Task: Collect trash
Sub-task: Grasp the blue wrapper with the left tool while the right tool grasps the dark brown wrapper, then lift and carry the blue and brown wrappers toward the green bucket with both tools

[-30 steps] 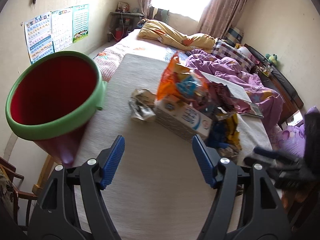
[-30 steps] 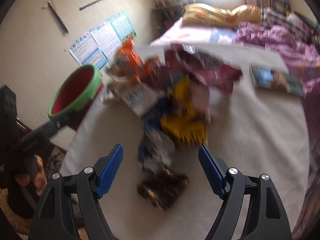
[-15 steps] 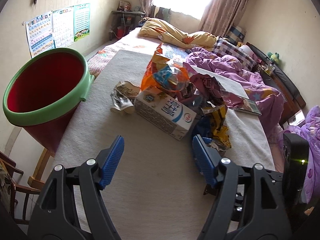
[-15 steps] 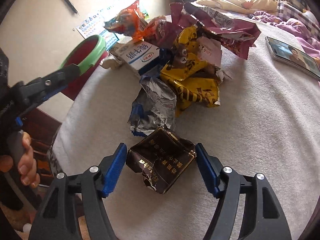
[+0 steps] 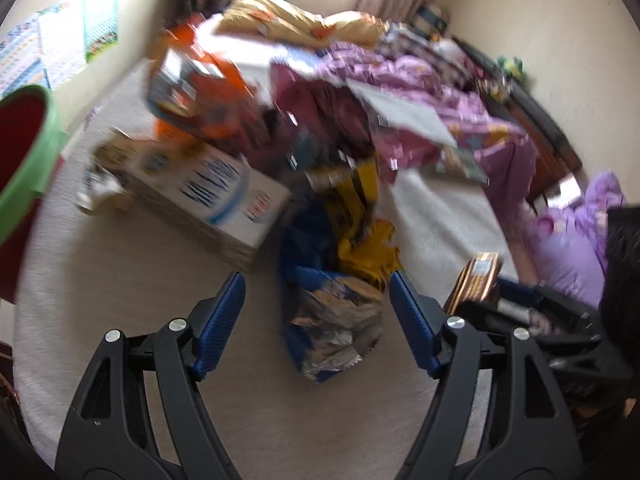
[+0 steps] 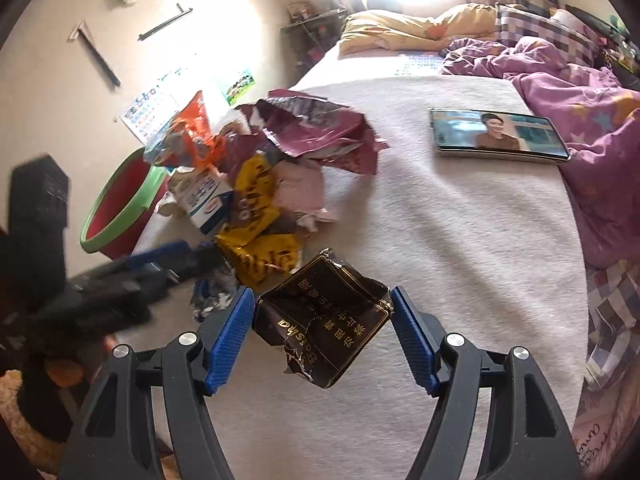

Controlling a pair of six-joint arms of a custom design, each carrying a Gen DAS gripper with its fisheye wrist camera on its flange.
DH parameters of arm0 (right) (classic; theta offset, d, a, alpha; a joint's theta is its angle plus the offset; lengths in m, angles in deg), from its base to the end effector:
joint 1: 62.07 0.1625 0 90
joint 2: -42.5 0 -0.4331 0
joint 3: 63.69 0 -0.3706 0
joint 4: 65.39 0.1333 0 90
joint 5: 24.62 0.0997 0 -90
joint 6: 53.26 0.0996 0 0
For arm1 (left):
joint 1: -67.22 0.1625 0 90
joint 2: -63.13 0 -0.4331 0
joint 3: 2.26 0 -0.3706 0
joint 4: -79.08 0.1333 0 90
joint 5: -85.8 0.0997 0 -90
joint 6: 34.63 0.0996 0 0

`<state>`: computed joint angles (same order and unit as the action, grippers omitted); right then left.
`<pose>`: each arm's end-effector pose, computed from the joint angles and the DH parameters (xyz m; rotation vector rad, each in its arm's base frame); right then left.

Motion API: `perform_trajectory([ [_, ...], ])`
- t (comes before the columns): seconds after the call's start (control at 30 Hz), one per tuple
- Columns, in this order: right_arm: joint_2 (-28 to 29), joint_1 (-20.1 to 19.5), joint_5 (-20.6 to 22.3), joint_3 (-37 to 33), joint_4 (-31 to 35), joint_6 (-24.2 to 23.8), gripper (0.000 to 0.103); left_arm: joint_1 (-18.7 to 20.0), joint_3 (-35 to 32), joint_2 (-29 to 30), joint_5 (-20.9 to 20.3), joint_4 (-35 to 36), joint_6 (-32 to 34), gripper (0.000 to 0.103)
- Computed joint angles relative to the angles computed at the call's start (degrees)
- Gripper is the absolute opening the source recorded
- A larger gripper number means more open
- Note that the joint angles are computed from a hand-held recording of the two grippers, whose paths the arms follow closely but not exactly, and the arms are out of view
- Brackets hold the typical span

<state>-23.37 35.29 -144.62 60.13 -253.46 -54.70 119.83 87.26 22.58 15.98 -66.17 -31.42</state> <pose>0.1476 -0.4907 0.2419 -0.0521 -2.5133 0.9470 -0.2807 -0.6434 0.0825 0.9533 2.6564 -0.2956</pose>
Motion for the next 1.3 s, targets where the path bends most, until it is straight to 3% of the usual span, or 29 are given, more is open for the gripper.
perform_trajectory([
  [0.1, -0.9, -0.5, 0.2, 0.1, 0.4, -0.1, 0.068, 0.1, -0.9, 1.4, 0.8, 2.3, -0.1, 0.071],
  [0.23, -0.3, -0.6, 0.7, -0.5, 0.0, -0.2, 0.068, -0.1, -1.0, 2.0, 1.7, 3.0, 0.7, 0.053],
  [0.43, 0.7, -0.3, 2.5, -2.3, 0.5, -1.7, 0.068, -0.2, 0.4, 0.8, 2.3, 2.3, 1.3, 0.035],
  [1.03, 4.4, 3.1, 4.6, -7.1, -0.1, -6.1, 0.068, -1.5, 5.3, -5.1, 7.0, -9.1, 1.0, 0.032],
  [1.3, 5.8, 4.2, 5.2, -8.5, 1.0, -6.6, 0.068, -1.2, 6.7, -6.4, 8.7, -10.2, 0.8, 0.032],
])
